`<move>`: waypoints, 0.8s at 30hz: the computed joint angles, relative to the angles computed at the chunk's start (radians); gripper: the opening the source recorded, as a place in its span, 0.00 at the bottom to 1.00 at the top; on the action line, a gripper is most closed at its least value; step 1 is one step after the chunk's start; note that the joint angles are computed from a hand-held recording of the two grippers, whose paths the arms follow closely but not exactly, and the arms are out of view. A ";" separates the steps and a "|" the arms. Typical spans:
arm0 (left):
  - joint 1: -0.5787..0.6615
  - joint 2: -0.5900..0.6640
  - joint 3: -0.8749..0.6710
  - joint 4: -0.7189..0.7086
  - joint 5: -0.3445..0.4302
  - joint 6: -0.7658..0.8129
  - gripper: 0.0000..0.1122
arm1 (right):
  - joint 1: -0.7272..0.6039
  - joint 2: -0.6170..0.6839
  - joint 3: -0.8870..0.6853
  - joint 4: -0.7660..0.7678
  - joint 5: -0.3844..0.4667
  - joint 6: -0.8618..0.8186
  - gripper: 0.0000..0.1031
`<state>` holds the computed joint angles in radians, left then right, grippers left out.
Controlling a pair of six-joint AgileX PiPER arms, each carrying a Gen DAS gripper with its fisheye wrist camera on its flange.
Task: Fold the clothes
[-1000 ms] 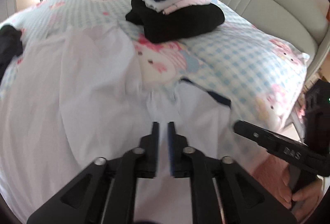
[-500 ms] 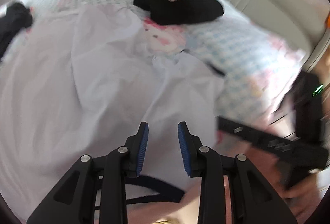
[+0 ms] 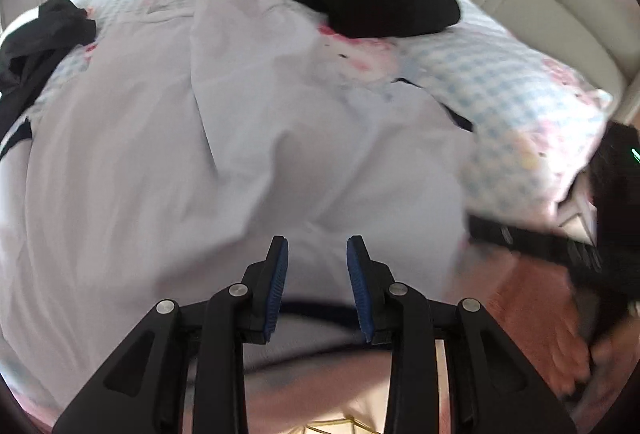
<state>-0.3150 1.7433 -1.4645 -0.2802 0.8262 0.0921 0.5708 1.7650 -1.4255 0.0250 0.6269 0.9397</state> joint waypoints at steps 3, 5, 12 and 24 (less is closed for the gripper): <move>-0.027 -0.068 0.085 0.025 -0.005 0.028 0.30 | -0.034 -0.010 0.017 0.019 -0.038 0.002 0.34; -0.036 -0.103 0.129 0.002 -0.009 0.062 0.30 | -0.066 0.006 -0.002 0.089 -0.037 -0.067 0.39; -0.054 -0.080 0.129 -0.078 0.004 0.109 0.30 | -0.079 0.074 -0.081 0.134 -0.005 -0.147 0.40; -0.002 -0.088 0.165 -0.169 -0.051 0.062 0.09 | -0.056 0.127 -0.139 0.057 0.007 -0.184 0.04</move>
<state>-0.3172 1.6554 -1.3000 -0.4496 0.7750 0.1539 0.5152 1.8925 -1.5649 0.0824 0.6342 0.7561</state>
